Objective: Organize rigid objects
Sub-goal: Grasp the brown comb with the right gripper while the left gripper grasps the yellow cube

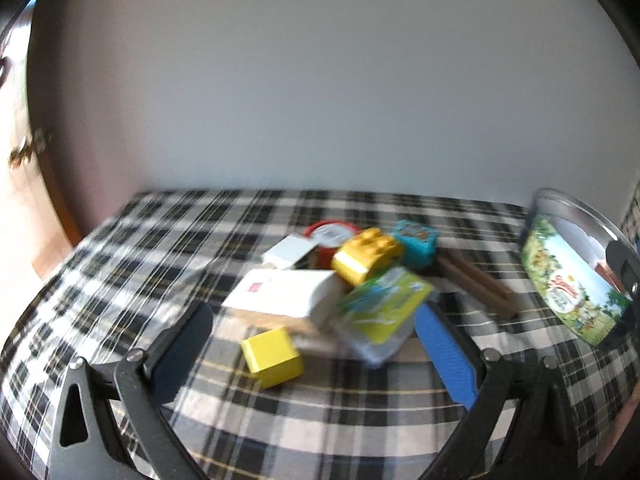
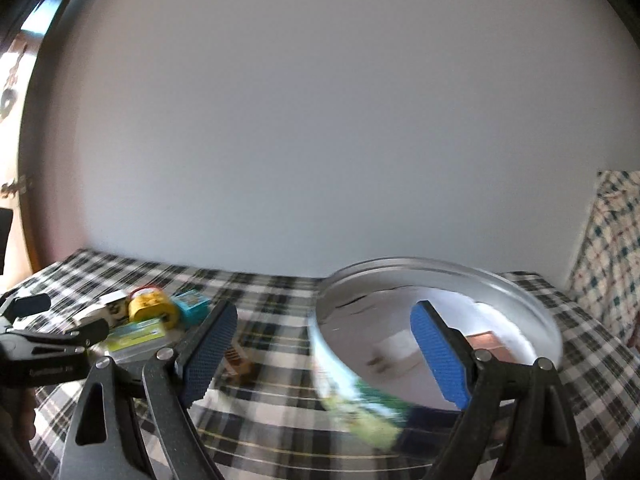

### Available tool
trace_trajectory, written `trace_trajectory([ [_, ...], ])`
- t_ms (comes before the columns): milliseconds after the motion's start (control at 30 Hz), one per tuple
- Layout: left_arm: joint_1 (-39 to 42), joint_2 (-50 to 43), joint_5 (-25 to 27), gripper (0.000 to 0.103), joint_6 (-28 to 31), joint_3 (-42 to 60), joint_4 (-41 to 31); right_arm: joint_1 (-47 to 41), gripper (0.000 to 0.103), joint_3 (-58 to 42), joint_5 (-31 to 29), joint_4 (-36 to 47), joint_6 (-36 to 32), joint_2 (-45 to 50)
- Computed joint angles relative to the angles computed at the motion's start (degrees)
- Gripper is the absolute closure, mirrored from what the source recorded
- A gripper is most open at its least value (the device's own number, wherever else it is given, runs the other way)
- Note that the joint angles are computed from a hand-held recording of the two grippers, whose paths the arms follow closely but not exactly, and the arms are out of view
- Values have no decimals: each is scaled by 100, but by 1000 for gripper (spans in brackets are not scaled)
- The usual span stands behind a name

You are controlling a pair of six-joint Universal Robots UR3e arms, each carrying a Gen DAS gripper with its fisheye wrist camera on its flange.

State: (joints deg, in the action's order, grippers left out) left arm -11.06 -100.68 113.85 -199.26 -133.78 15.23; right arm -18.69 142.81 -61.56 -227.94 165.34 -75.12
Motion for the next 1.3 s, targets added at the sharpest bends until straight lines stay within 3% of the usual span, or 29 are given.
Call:
trace_trajectory([
  [200,765,600,-616,1,-182,-656,-228,919,14,-845,-513,1247,-217,147],
  [433,1400,837,-1197,1,-471,-793,-924,2027,35,-2607,-1489,3327,-398,809],
  [633,1543,824,-1438,1,-468,-600,-1547,2343,35,-3525,-1881,4494,-480,1221],
  [767,1680,914,-1502,6,-484,-706,-1528,2417,35,-3990,-2009,5063,-460,1442],
  [1067,1822,943,-1627,30,-325,-787,-1340,2475,38,-4888,-2087,6251,-424,1846],
  [1133,1831,954,-1678,54,-270,-812,-1271,2427,39,-4881,-1971,6286,-403,1841],
  [1200,1846,959,-1731,73,-212,-826,-1239,2336,48,-4839,-1781,6361,-435,1797],
  [1300,1947,978,-1865,75,-159,-922,-1109,2279,68,-4738,-1513,6388,-533,1741],
])
